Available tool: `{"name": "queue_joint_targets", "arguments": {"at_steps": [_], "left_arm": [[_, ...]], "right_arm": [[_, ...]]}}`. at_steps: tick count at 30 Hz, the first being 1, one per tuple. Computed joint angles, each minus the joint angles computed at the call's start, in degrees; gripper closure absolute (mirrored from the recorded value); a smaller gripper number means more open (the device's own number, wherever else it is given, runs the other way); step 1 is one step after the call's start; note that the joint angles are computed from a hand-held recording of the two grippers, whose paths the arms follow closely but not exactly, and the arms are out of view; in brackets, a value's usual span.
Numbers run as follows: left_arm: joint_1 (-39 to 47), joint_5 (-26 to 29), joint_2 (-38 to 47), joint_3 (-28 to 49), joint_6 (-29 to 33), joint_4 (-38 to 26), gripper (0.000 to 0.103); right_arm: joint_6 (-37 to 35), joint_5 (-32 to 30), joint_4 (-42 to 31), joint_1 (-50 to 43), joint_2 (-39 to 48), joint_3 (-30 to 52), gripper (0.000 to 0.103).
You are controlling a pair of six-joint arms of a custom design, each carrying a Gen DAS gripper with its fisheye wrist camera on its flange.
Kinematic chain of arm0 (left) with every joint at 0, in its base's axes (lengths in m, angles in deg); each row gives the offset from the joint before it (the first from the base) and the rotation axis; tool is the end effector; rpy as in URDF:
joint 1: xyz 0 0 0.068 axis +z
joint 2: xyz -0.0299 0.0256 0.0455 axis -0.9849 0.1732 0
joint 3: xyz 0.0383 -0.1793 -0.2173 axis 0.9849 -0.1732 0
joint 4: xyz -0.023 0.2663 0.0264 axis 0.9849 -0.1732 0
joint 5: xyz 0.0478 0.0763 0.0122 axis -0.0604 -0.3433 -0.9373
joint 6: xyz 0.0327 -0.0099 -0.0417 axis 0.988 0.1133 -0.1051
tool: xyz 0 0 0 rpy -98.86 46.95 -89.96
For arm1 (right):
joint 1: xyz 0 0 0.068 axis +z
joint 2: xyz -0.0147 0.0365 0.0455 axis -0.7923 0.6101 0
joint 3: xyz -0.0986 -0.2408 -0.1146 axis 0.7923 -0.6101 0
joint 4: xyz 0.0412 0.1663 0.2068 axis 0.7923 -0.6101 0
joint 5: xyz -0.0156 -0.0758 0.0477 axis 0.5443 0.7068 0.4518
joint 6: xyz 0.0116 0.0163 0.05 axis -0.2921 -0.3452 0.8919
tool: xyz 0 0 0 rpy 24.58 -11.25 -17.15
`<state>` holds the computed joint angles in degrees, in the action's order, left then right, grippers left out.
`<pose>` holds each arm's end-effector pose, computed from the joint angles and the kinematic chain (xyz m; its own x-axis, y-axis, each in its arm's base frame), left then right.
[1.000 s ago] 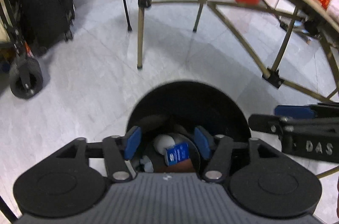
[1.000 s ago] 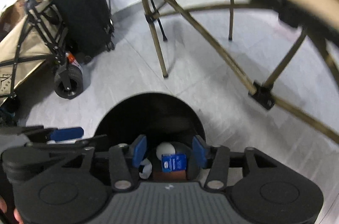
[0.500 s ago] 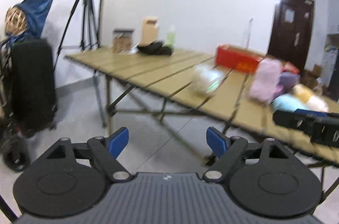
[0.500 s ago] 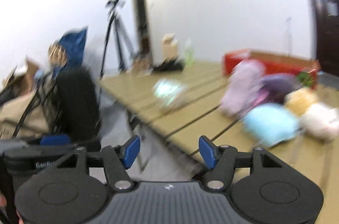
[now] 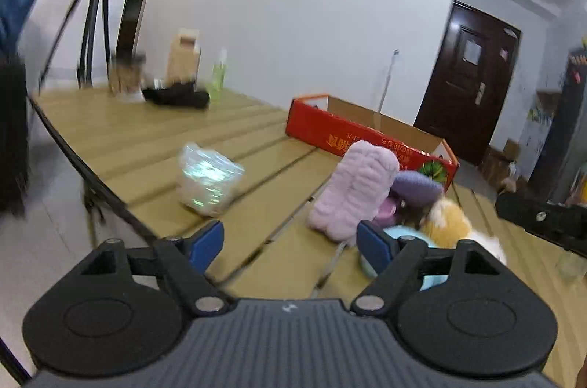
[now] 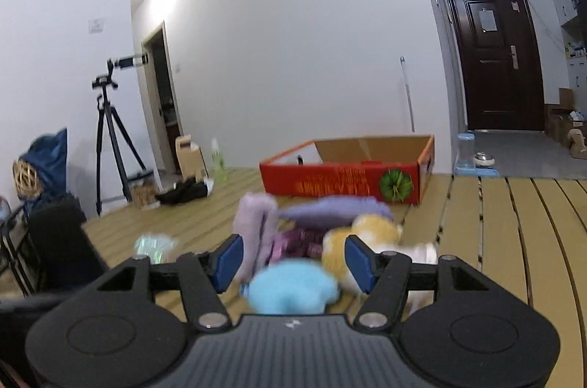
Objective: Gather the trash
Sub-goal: 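Move both grippers to the table and close them on the pink plush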
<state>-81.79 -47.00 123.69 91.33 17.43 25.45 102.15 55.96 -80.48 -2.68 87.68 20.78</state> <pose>0.2595 -0.0233 0.2109 -0.4973 -0.0752 -0.8643 0.3614 0.8877 -0.2852 0.1699 0.1556 0.2485 -0.2592 0.2102 -0.9427 0.2019 0.9663 0.1600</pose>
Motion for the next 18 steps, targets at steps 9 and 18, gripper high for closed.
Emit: {"name": "queue_joint_targets", "arguments": {"at_steps": [9,18], "left_arm": [[-2.1,7.4,19.0,12.8,-16.6,-0.1,0.035],[-1.1,17.7,27.2,15.0,-23.6,8.8,0.065]], "right_arm": [[-19.1,-31.2,-0.7,-22.9,22.7,23.2,0.056],[-2.8,-46.7,6.8,-34.2,22.1,13.1,0.091]]}}
